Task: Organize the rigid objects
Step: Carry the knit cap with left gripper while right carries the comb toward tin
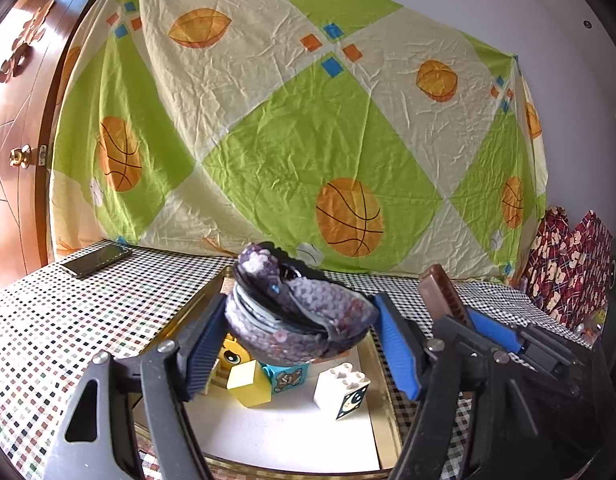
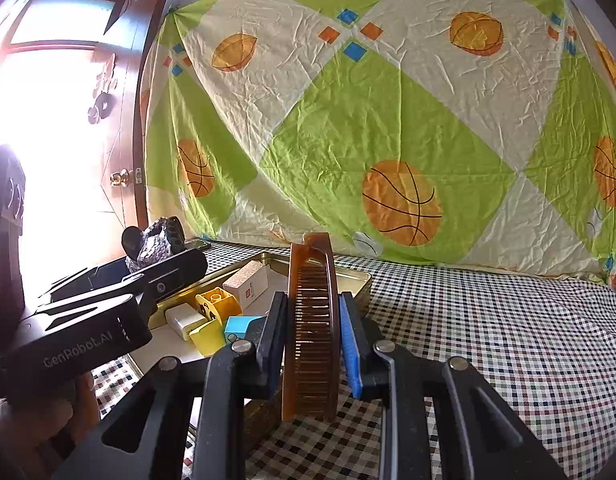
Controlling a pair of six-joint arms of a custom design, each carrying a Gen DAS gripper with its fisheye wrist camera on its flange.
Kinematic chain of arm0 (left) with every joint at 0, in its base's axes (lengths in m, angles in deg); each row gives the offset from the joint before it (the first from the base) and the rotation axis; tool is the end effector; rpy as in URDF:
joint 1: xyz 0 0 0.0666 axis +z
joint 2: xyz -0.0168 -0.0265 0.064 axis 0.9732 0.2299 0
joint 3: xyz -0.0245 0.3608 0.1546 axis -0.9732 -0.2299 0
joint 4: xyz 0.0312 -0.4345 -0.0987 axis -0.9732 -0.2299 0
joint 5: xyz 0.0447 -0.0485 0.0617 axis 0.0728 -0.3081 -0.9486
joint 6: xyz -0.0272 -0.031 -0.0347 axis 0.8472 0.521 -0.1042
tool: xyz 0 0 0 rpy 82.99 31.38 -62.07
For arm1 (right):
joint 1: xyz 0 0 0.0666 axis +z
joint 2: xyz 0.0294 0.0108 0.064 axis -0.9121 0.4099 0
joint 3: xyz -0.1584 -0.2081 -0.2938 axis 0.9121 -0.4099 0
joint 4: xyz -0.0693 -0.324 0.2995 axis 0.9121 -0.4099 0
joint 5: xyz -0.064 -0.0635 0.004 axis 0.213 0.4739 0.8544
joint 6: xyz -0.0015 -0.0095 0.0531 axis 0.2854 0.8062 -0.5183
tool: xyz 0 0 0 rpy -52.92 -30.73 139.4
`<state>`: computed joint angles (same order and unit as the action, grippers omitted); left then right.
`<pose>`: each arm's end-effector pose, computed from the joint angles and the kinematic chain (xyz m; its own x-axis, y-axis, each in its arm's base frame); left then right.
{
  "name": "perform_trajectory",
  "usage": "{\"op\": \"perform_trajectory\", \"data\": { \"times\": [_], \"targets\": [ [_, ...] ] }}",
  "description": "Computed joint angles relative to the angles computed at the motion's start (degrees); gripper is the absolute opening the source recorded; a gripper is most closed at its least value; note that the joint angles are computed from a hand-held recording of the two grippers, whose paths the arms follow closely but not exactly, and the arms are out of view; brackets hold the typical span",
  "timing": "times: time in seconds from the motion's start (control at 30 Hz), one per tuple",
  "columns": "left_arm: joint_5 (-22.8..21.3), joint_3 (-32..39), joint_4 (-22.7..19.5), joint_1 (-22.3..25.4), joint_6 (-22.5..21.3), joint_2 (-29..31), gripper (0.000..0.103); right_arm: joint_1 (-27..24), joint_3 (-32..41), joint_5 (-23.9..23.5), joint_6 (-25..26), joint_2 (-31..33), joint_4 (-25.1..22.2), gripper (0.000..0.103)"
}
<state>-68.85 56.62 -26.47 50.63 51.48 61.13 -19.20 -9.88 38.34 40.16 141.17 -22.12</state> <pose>0.4600 -0.2271 0.3615 -0.2773 -0.0678 -0.9584 0.4253 0.8858 -0.1858 0.3996 0.3870 0.3722 -0.3051 -0.0336 -0.9517 -0.0347 0.9991 -0.0242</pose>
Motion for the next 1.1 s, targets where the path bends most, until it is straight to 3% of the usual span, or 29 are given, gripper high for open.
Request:
{"op": "perform_trajectory", "data": {
  "times": [1.1],
  "targets": [
    [-0.46,0.86,-2.03,3.63,0.11,0.28,0.072,-0.03,4.34,-2.61,1.62,4.18,-0.03,0.027]
  ]
}}
